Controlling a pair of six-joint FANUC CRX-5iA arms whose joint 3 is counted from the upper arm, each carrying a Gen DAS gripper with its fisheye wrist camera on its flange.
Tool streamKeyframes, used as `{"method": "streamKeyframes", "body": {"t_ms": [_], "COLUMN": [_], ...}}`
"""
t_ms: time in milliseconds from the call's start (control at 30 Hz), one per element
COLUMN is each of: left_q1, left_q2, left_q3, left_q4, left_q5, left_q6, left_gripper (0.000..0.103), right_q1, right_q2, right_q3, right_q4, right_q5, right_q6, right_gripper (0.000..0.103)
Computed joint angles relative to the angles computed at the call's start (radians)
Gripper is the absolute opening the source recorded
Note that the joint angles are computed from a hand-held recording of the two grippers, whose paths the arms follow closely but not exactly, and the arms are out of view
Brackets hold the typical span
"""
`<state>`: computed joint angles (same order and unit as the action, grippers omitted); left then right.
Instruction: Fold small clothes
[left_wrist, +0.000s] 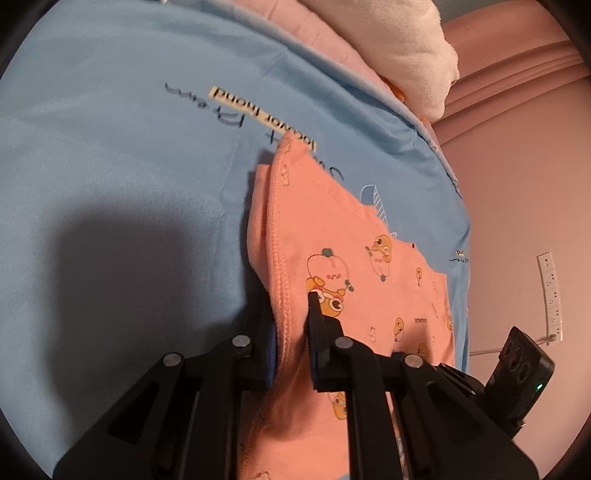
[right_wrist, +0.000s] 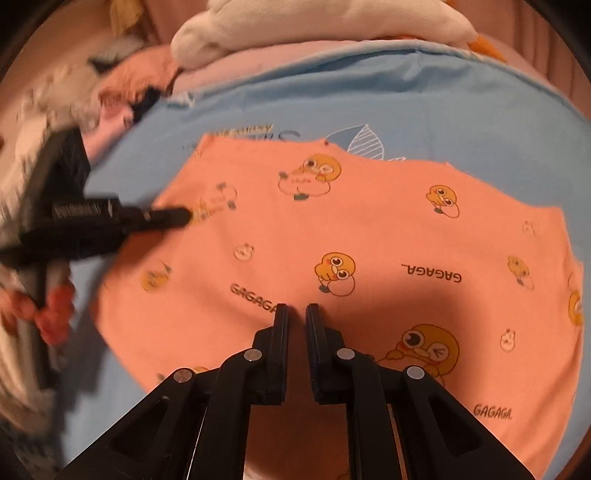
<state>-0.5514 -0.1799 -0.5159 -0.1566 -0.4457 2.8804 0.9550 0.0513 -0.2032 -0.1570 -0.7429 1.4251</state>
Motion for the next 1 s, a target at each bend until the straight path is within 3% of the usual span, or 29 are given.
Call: {"method": "streamKeyframes", "body": {"t_ms": [200,367,467,533,700,833,1000], "left_q1": [-0.098,-0.174,-0.207,-0.231,-0.254,-0.199,-0.198], "left_q2": [0.026,0.13,0.219,0.29,0.436,0.497,0.428], "left_q3": [0.179,0.377,0.497,0.584,0.716,0.659,0.546], "left_q4": [-0.171,-0.226,-0.218,-0.218,-0.174,0.046,0.076], "left_q5": [-0.176,-0.327,-0.378,-0.423,-0.454,-0.347,-0.259], "left_q6": [0.081,0.023,-0.052,-0.103,-0.229,-0.39,-0.404], "left_gripper": [0.01,0.009,0.009,0.009,0.01,0.011,0.011], "right_q1": [-0.1,-0.316,-0.446,-0.564,-0.729,-0.742,-0.669], "right_q2": [-0.059,-0.027,-0.013,0.008,0.055,0.114,0.105], "right_q3": [-0.013,0.06,0.056,0.038,-0.009,0.041,0.102], "right_q4": [-0.252,-0.681,-0.88,-1.06,-1.305,-1.285,-1.124], "right_q5": [0.053,-0.085,-0.161,-0.243,-0.354,-0.408,-0.367], "right_q6": [0.109,0.334,0.394,0.452,0.497,0.42,0.349], "right_gripper": [0.013,0.014,0.03,0.033,0.059,0.063,0.063]}}
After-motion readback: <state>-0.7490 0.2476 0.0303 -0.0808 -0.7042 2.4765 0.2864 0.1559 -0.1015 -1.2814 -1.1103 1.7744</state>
